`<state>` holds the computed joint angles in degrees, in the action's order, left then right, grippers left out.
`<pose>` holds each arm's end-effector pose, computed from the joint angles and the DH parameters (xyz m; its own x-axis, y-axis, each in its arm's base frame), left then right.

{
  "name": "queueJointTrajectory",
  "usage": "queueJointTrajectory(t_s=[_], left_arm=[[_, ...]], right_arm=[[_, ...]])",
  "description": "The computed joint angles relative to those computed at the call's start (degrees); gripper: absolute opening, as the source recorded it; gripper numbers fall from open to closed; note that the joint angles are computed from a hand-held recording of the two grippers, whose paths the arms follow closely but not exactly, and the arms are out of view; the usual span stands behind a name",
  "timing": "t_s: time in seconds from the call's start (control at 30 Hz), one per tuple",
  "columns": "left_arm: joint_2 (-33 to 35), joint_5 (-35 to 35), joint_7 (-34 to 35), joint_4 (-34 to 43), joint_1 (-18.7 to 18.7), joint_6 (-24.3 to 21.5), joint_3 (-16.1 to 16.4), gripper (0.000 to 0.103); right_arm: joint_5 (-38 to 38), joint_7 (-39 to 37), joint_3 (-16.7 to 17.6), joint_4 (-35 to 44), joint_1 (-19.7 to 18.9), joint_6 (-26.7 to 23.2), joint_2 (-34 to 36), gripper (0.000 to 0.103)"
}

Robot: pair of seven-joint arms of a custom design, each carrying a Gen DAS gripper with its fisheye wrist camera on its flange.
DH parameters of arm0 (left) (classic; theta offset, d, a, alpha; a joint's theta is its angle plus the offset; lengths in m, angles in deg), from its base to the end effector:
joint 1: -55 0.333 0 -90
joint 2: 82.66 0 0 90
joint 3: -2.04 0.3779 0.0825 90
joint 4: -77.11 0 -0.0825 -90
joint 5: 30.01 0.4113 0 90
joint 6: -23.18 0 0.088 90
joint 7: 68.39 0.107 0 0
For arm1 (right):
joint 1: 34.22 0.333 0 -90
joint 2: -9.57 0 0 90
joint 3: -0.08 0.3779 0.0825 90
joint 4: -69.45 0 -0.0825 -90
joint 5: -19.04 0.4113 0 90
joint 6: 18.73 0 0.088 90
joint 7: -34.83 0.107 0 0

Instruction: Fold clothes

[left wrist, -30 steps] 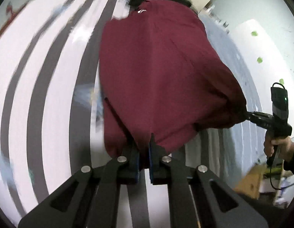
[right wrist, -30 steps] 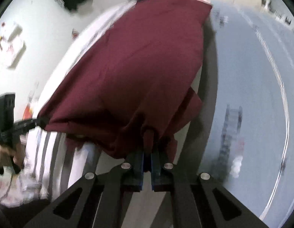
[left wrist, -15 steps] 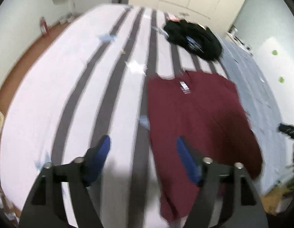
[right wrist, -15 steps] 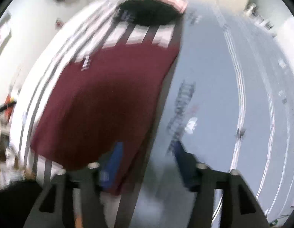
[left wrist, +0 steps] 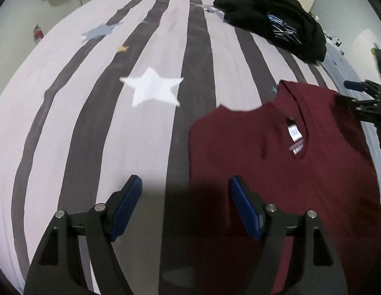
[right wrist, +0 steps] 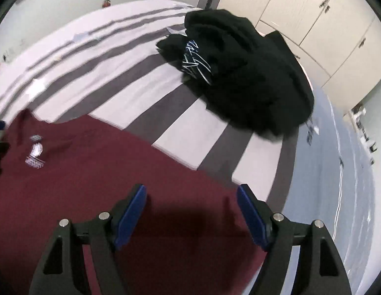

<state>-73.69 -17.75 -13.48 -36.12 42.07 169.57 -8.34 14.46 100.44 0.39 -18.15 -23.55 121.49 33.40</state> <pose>0.6035 -0.2571 0.4839 0.0376 -0.9937 0.1056 -0.9062 -0.0785 -0.4156 0.7559 0.1458 0.5205 0.5488 -0.7933 0.2637 -0.6823 -0.6073 -0.4069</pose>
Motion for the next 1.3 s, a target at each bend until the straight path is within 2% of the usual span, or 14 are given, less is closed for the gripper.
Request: queueJointTrajectory(t_s=[0.07, 0.17, 0.23, 0.33, 0.37, 0.4, 0.43, 0.7, 0.8, 0.87, 1.0, 1.13, 1.2, 1.3], left_arm=[[1.21, 0.81, -0.41, 1.04, -0.15, -0.07, 0.25, 0.077], [1.24, 1.29, -0.77, 0.57, -0.25, 1.17, 0.4, 0.078], [1.39, 2.33, -1.0, 0.32, -0.38, 2.38, 0.62, 0.076], [0.44, 2.8, 0.37, -0.55, -0.3, 4.51, 0.28, 0.034], [1.61, 1.51, 1.99, 1.35, -0.05, 4.65, 0.02, 0.013], [1.78, 1.46, 1.67, 2.17, -0.38, 4.07, 0.03, 0.005], [1.7, 0.36, 2.07, 2.31, -0.27, 4.85, -0.2, 0.004], [4.09, -3.45, 7.01, 10.26, -1.77, 11.22, -2.3, 0.004], [7.28, -8.67, 13.87, 16.29, -1.68, 10.16, -4.79, 0.004], [9.32, -8.09, 14.53, 19.53, -3.42, 7.42, -3.91, 0.005], [12.93, -8.0, 13.72, 24.17, -5.24, 0.68, -2.23, 0.022], [13.49, -9.45, 10.84, 23.03, -4.47, -1.15, -1.22, 0.041], [14.42, -10.89, 12.13, 23.55, -3.64, -2.58, -2.01, 0.054], [17.52, -13.1, 19.73, 27.19, -2.73, -5.56, -4.57, 0.057]], right_arm=[[-1.08, 0.72, -0.72, 3.64, 0.33, -3.49, 3.18, 0.072], [1.18, 1.01, -0.4, 7.65, -1.02, -7.02, 6.53, 0.089], [5.73, 1.38, 0.83, 11.63, -3.21, -11.5, 8.72, 0.091], [11.02, -1.11, 2.42, 12.68, -5.94, -13.11, 9.23, 0.069], [11.97, -2.1, 2.6, 12.32, -6.45, -12.7, 9.0, 0.049], [13.01, -2.71, 2.73, 12.35, -6.97, -12.86, 8.78, 0.022], [14.21, -3.11, 2.91, 12.6, -7.51, -13.59, 8.58, 0.015], [15.28, -2.32, -0.6, -0.24, -9.36, -5.64, -2.87, 0.008], [13.46, 1.61, -2.98, -5.11, -10.5, -4.17, -8.23, 0.008], [10.54, 4.24, -4.49, -7.75, -11.04, -4.11, -10.86, 0.008], [4.53, 8.02, -6.13, -11.11, -12.22, -6.42, -12.97, 0.008], [3.4, 7.59, -5.84, -12.9, -13.26, -7.09, -13.02, 0.009], [3.35, 8.01, -5.66, -13.13, -13.36, -7.26, -12.68, 0.009], [3.52, 8.51, -5.43, -13.48, -13.41, -7.24, -12.25, 0.009]])
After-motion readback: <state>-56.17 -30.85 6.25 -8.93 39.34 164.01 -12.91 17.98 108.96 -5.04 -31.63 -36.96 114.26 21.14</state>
